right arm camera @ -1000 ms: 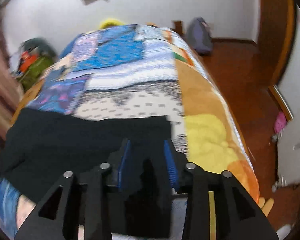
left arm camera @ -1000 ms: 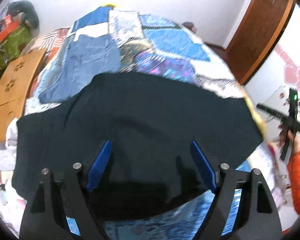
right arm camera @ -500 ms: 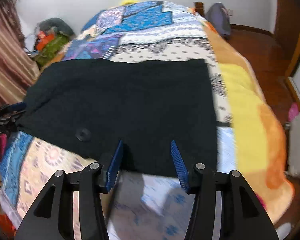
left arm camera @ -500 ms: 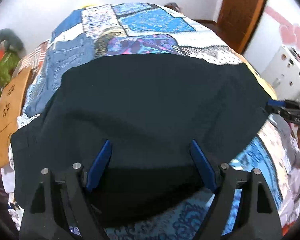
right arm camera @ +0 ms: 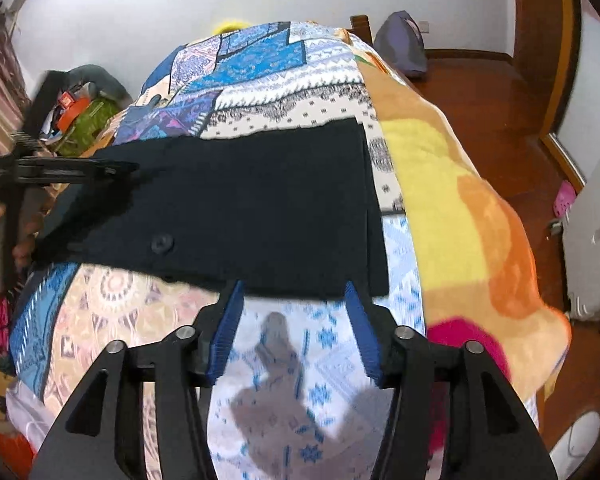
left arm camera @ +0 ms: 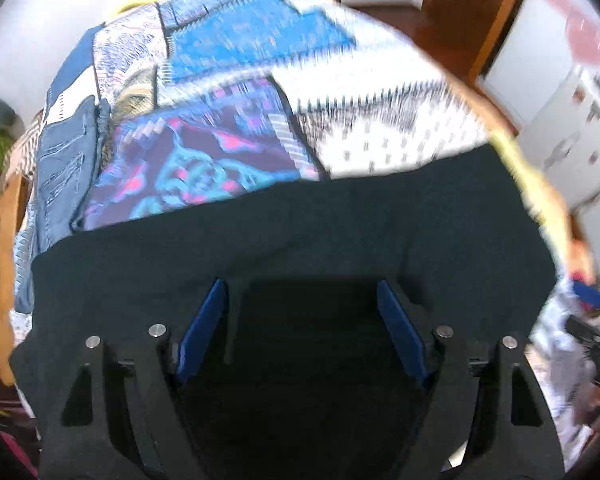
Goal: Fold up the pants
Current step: 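Open the right gripper and move it to the pants leg end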
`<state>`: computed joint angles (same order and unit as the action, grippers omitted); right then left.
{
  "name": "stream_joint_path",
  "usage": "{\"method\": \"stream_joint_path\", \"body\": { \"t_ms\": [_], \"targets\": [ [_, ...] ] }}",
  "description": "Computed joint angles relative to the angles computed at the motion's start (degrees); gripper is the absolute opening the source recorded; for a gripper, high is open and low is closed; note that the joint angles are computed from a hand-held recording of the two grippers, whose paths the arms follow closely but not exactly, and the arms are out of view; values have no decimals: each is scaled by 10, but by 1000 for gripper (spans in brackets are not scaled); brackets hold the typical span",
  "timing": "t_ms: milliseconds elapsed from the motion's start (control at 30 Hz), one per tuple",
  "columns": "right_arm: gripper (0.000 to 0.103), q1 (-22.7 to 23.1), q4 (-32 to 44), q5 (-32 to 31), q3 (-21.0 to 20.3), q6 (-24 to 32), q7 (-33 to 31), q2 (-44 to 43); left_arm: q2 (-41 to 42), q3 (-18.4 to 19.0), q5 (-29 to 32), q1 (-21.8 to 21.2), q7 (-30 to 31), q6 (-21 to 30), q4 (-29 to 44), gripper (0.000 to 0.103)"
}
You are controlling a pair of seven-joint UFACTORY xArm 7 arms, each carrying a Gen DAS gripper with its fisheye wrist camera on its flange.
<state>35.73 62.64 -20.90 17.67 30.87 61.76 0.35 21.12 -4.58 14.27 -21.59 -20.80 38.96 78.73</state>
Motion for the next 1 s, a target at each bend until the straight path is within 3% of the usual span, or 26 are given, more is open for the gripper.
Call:
{"method": "stream_joint_path", "body": {
  "t_ms": [67,233,300,433,567,667,800,1000],
  "targets": [
    [53,0,-21,2,2,-2,12,-18,-15,12,44,-21,-35,-25,-27,80],
    [55,-7,-55,29,10,-9,29,-43,-78,5,67,-28,-59,-64,-110,80],
    [55,-9,-60,34,13,-18,33,-45,-103,-27,35,-5,-29,-73,-142,84],
    [55,-11,-67,37,19,-40,49,-44,-127,-30,53,-19,-37,-84,-171,84],
    [55,-11,-65,24,21,-70,72,-32,-126,-38,28,-13,-30,-82,-168,83],
    [55,-11,-68,12,18,-93,95,-25,-122,-48,-32,-2,14,-85,-161,83],
    [55,-13,-77,7,10,-126,137,-13,-108,-56,-59,-7,54,-88,-138,83],
    [55,-15,-62,-97,-6,-138,256,8,-91,-34,-29,-18,23,-100,-108,83]
  ]
}}
